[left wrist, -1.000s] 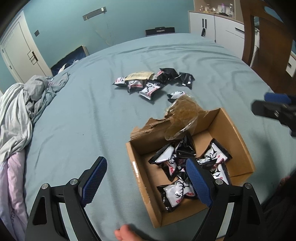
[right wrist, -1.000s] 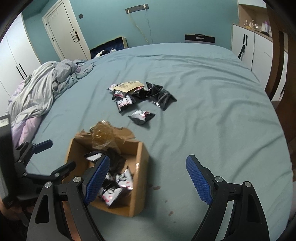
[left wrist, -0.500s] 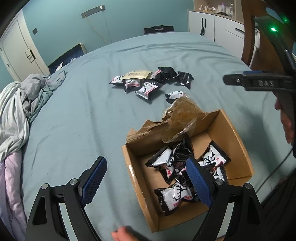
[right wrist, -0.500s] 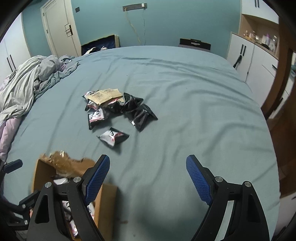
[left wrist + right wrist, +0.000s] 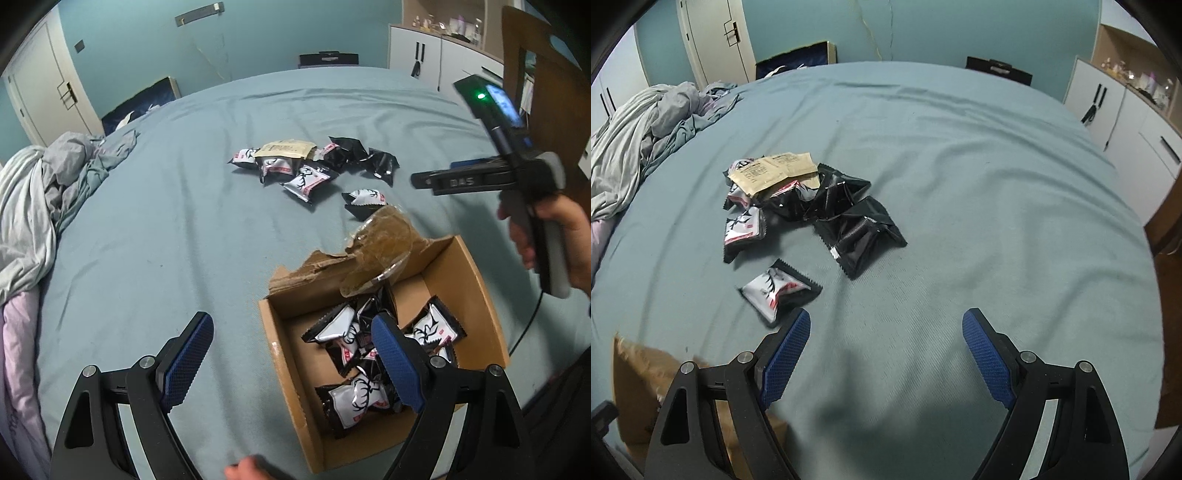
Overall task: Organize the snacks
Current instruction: 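Grasp a white packet with the right tool while the left tool reaches the pile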
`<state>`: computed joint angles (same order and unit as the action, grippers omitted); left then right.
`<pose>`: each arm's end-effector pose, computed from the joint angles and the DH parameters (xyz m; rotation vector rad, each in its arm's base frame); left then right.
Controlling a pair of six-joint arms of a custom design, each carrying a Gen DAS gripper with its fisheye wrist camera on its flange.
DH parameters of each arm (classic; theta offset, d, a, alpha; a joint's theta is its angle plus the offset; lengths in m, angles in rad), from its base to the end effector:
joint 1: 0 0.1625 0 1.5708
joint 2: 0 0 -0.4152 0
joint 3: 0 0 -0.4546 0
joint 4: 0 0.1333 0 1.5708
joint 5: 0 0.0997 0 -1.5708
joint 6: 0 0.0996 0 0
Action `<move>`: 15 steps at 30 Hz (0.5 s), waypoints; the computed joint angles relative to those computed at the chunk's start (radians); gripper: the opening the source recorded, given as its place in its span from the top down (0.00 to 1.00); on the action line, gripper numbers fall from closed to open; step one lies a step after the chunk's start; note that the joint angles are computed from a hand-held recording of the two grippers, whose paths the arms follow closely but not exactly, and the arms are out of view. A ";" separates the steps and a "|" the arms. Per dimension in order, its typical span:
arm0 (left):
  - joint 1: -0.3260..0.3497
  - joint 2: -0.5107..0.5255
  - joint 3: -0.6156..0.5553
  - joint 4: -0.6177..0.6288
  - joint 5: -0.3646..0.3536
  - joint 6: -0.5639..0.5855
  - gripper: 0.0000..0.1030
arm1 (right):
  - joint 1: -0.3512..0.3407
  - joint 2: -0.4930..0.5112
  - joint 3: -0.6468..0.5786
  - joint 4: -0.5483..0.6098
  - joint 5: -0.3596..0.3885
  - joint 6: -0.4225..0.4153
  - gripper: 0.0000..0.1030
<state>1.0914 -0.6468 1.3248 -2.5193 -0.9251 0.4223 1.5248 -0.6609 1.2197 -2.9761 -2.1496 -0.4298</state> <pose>-0.1988 -0.8014 0.0776 0.9795 2.2826 -0.3612 0.0400 -0.8445 0.1958 0.1339 -2.2847 0.8339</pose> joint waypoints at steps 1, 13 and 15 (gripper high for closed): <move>0.002 0.002 -0.005 0.006 -0.004 -0.007 0.14 | -0.004 0.014 -0.028 0.026 0.016 0.004 0.18; 0.012 0.030 -0.043 0.016 0.016 -0.034 0.14 | -0.010 0.151 -0.308 0.496 0.190 0.086 0.51; 0.014 0.034 -0.046 -0.004 0.029 -0.035 0.14 | -0.014 0.162 -0.318 0.488 0.183 0.080 0.54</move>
